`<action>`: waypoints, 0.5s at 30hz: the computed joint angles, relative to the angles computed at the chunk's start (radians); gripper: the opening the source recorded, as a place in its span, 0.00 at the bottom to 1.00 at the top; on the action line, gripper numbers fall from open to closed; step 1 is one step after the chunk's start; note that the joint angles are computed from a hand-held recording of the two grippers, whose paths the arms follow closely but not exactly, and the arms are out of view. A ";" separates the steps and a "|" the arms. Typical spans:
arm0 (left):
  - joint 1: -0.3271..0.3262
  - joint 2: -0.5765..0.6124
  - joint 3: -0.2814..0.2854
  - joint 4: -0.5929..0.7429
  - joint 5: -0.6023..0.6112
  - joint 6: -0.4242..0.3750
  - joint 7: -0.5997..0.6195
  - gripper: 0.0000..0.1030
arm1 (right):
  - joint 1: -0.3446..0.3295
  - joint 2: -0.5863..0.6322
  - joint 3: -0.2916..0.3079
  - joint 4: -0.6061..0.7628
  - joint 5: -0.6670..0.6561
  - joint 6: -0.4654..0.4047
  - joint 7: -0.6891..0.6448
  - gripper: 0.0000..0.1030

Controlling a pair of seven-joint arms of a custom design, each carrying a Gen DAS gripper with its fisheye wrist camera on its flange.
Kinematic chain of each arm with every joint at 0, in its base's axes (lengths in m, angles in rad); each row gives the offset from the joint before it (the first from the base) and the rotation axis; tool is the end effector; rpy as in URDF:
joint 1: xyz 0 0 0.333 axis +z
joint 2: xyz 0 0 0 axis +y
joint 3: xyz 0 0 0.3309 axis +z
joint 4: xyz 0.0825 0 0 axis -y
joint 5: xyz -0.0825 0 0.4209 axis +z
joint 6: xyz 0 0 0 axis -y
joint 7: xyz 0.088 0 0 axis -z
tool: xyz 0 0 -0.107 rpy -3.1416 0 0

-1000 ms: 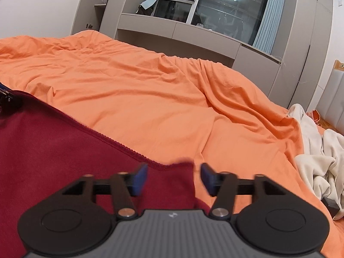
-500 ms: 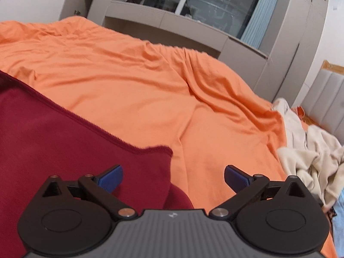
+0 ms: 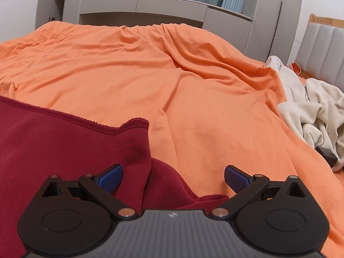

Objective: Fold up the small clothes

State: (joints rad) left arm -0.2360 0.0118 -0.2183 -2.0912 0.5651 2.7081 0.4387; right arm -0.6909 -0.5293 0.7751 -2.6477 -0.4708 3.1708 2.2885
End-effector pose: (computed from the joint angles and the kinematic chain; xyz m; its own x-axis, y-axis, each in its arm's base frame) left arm 0.5503 -0.2891 0.4780 0.1568 -0.9648 0.2111 -0.7531 -0.2551 -0.6064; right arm 0.4587 0.0909 0.4433 -0.1280 -0.9798 0.1538 -0.5928 -0.0488 -0.8039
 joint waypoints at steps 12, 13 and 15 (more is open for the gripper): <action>0.056 -0.199 -0.065 -0.127 0.208 0.122 -0.142 0.99 | 0.275 -0.216 -0.315 -0.146 0.189 0.024 -0.025 1.00; 0.061 -0.219 -0.074 -0.143 0.200 0.123 -0.130 0.99 | 0.303 -0.224 -0.336 -0.153 0.205 0.016 -0.032 1.00; 0.071 -0.254 -0.092 -0.166 0.182 0.119 -0.107 0.99 | 0.331 -0.251 -0.346 -0.165 0.226 -0.007 -0.037 1.00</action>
